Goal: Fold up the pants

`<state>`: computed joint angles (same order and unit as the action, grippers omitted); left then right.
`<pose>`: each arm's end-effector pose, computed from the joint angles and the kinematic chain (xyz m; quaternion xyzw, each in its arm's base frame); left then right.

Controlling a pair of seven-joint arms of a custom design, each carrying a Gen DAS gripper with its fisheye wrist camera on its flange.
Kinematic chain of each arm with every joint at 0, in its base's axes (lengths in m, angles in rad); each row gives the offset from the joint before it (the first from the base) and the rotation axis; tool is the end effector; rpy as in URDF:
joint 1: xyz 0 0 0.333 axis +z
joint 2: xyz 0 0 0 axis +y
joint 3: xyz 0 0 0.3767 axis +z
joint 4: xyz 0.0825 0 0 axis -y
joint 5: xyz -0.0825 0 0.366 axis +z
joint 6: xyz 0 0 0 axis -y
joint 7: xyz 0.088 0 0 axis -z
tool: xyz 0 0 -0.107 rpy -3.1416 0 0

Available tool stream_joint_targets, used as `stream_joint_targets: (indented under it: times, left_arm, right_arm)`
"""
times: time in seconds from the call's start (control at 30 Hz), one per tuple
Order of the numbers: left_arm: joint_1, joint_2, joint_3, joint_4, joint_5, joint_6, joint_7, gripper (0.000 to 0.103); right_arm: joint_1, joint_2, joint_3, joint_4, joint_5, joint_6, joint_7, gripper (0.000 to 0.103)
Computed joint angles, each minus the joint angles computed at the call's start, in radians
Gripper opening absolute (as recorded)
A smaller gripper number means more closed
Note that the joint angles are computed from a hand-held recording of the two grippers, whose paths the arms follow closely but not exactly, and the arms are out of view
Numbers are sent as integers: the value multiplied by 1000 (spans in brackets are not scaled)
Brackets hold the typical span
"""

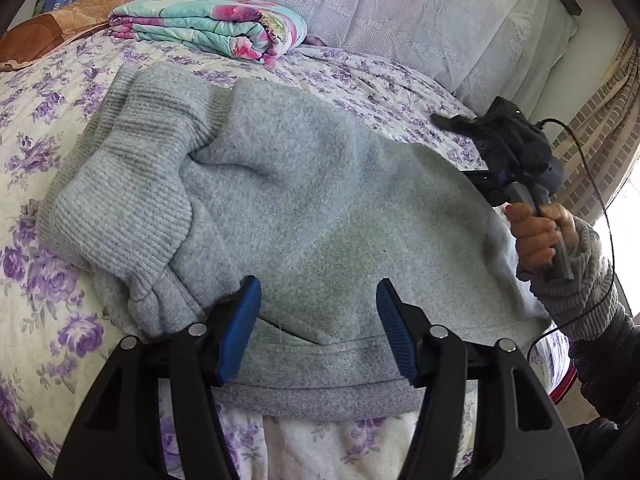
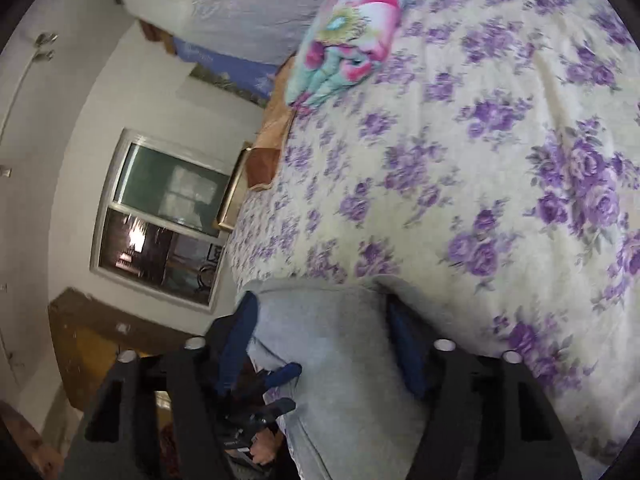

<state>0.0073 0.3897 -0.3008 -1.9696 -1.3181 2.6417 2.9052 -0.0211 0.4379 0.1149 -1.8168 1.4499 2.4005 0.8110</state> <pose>0.6203 -0.1433 0.3638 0.4800 -0.7684 0.4229 0.0171 0.6741 0.0608 0.3858 -0.5241 0.6875 0.1764 0.4707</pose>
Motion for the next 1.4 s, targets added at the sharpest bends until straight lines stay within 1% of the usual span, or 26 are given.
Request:
stream_joint_targets:
  times: [0.03,0.1,0.17,0.33,0.4,0.43,0.47,0.5,0.57,0.6,0.67,0.7,0.73,0.8,0.87,0.9,0.97,1.03,1.07,1.13,1.17,1.2,1.23,1.33,1.37,1.4]
  left_arm:
    - [-4,1,1,0,3,8,-3,58]
    - [-7,1,0,1,8,20,-5,58]
    - [-6,2,0,3,18,20,-15,58]
    - [18,-32,4,1,27,-29,-77,58]
    - [22,-64,4,1,-24,-10,-34,58]
    - [23,-77,6,6,-50,-6,-9,59]
    - [21,-82,12,19,-58,-17,0,62]
    - [17,-79,19,38,-52,-33,-8,64]
    - [-4,-52,31,82,-15,-21,-71,65]
    - [-19,-26,39,111,28,-4,-129,65]
    - [-53,40,59,167,157,43,-280,65]
    - [-84,73,86,192,227,75,-364,61]
    - [-81,95,78,202,254,105,-378,56]
    - [-67,111,47,195,246,192,-326,34]
    - [-14,114,-2,191,214,186,-298,31]
    - [9,114,-20,188,209,177,-292,28]
    - [55,104,-52,177,194,147,-315,21]
    - [114,68,-90,144,120,96,-300,27]
    - [131,43,-101,120,74,84,-259,35]
    - [138,-21,-109,57,-30,103,-129,49]
    - [132,-50,-107,27,-63,112,-74,60]
    - [118,-70,-100,2,-72,121,-42,66]
    - [94,-82,-87,-21,-51,141,-36,67]
    - [5,-58,-28,-45,60,231,-112,67]
    - [1,-48,-25,-48,62,239,-119,67]
    - [7,-44,-41,-50,17,264,-69,67]
  right_arm:
    - [21,14,-12,9,-54,32,30,36]
    - [42,35,-19,16,-140,89,69,17]
    - [36,48,-12,19,-193,100,81,13]
    - [73,14,-12,-7,-423,196,116,14]
    - [63,-19,1,-39,-441,244,123,26]
    - [60,-39,4,-61,-438,283,133,32]
    - [58,-61,12,-87,-418,342,131,41]
    - [45,-80,33,-107,-369,391,99,41]
    - [-2,-114,92,-124,-190,391,-49,41]
    - [-3,-129,102,-131,-122,381,-108,41]
    - [21,-138,99,-129,-80,365,-163,41]
    - [37,-134,96,-126,-69,359,-181,41]
    - [57,-120,87,-113,-85,351,-164,41]
    - [109,-74,51,-89,-192,344,-66,45]
    - [144,-19,17,-69,-318,352,75,44]
    - [120,1,40,-61,-297,353,63,39]
    - [92,-14,68,-76,-261,356,48,36]
    - [86,-51,91,-104,-199,397,7,39]
    - [85,-70,101,-116,-161,410,-36,44]
    - [99,-99,105,-130,-99,420,-104,47]
    - [110,-106,100,-128,-84,417,-123,47]
    - [124,-107,95,-119,-72,416,-139,48]
    - [139,-101,90,-102,-67,417,-142,49]
    - [174,-57,85,-24,-80,408,-128,51]
    - [183,-35,85,7,-95,405,-107,53]
    - [192,-9,84,38,-123,396,-65,57]
